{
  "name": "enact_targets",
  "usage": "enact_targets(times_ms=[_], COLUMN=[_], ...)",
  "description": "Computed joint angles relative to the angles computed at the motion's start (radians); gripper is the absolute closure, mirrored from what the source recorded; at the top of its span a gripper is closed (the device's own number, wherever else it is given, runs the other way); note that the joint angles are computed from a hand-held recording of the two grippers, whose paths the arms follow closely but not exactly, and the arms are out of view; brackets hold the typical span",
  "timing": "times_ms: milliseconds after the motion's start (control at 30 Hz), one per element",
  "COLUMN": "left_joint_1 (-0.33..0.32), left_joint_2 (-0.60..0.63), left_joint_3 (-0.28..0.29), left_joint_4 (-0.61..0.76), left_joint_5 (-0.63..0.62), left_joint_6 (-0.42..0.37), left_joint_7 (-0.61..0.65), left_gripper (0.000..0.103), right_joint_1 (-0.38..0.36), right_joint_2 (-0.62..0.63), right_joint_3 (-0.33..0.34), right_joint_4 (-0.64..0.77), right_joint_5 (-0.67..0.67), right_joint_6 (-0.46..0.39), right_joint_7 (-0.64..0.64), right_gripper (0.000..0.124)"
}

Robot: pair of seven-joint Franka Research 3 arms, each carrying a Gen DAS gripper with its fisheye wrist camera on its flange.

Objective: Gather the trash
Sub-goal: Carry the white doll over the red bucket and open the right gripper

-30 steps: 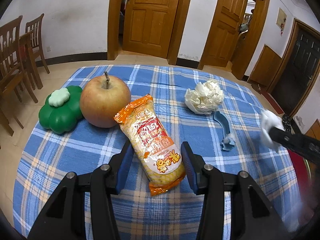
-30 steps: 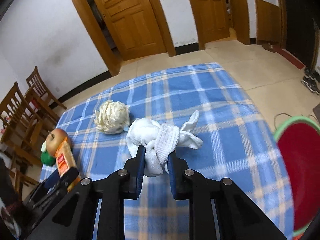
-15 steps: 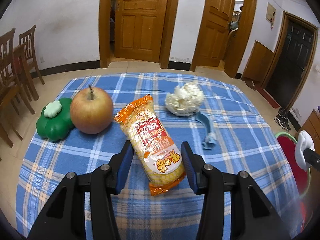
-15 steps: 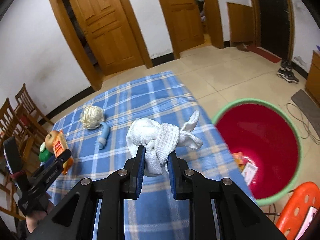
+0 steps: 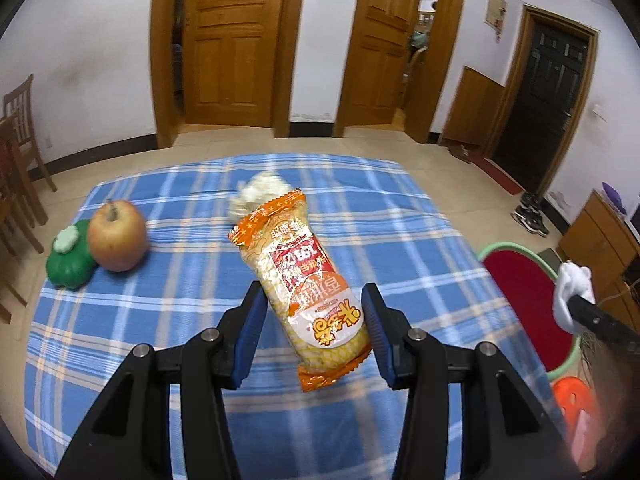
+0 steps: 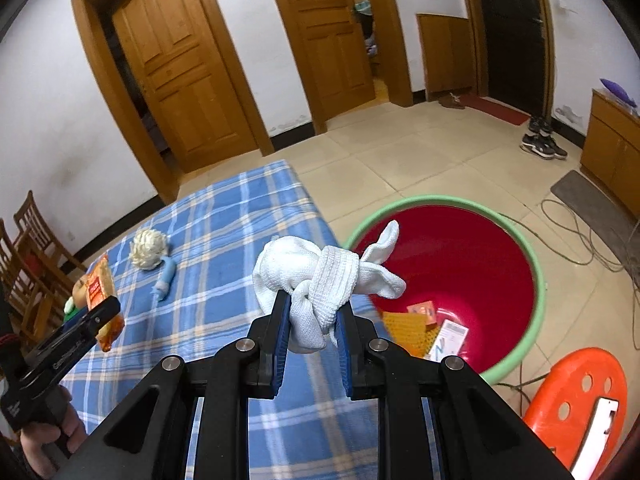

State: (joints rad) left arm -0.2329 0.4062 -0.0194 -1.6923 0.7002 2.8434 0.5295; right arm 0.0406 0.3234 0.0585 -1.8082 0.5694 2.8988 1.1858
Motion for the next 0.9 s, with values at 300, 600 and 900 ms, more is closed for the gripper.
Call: enact_targets(times_ms=[300, 600, 900], left_joint_1=[-0.030, -0.067, -0.096], left_joint_2=[0.071, 0.170, 0.270], left_joint_3=[-0.057, -0.091, -0.102], left_joint_4=[0.120, 0.270, 0.424], left_joint_5=[-0.081, -0.180, -0.257], left_joint_6=[-0.058, -0.129, -0.195], left_joint_7=[0.134, 0.288, 0.407], left_gripper=[0.054, 0.054, 0.054], right_joint_1=[-0.059, -0.095, -0.140], right_joint_2=[0.003, 0.056, 0.109], right_joint_3=[0.007, -0.009, 0.013], right_joint_4=[-0.001, 0.046, 0.102], right_joint_5=[0.090, 0.112, 0.156], right_joint_6=[-0.015, -0.064, -0.106], right_joint_7=[-0.064, -0.050, -0.068], right_gripper=[0.102, 0.102, 0.091])
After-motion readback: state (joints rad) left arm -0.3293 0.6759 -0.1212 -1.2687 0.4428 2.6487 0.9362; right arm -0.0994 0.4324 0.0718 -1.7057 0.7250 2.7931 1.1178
